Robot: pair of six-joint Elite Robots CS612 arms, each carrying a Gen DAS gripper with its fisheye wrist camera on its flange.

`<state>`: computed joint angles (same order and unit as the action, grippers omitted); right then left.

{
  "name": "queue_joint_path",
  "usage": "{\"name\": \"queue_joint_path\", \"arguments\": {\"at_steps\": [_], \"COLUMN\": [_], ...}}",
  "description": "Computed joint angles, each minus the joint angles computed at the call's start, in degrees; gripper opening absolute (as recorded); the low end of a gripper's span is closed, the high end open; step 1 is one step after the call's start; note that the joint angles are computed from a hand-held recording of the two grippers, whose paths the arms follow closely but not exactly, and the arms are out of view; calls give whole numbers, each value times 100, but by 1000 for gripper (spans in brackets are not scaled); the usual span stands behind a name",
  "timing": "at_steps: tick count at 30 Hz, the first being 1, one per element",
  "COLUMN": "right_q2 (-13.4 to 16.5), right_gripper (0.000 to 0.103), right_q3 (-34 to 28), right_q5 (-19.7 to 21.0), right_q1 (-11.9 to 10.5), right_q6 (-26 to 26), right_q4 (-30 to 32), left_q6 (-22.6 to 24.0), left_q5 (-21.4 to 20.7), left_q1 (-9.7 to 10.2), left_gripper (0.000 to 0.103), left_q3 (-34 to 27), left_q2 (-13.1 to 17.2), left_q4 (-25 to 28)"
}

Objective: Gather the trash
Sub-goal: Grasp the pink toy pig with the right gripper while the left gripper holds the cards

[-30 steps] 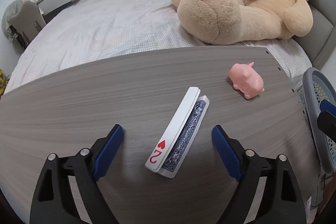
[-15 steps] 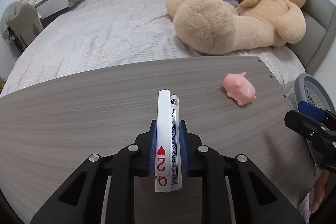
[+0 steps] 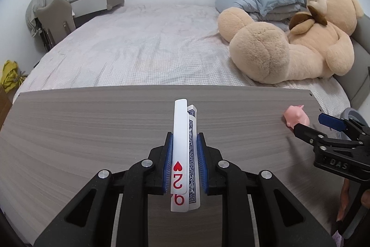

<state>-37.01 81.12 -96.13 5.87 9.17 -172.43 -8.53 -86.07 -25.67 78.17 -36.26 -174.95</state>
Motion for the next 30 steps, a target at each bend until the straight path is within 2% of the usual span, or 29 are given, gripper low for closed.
{"name": "queue_joint_path", "arguments": {"at_steps": [2,5,7,9,12,18,30], "right_q2": [59,105,132,140,137,6,-516], "right_gripper": [75,61,55,41,28,26,26], "right_q3": [-112,-215,-262,-281,-274,-59,923], "right_q5": [-76,-67,-60,-62,-54,100,272], "right_q1": [10,9,20,35,57,92,105], "right_q6": [-95,-147,-201,-264,-292,-140,164], "right_q4": [113,285,367,378,351,158,-665], "left_q6": [-17,-61,-101,-121,-146,-83,19], "left_q5": [-40,-64,-71,-73,-86,-101,-178], "left_q1": [24,44,59,70,69,37,-145], "left_gripper": [20,20,20,20,20,20,20], "left_q3": [-1,24,31,52,83,196,678], "left_q2": [7,5,2,-9,-33,-122,-443], "left_q4": [0,-22,-22,-30,-21,-11,-161]}}
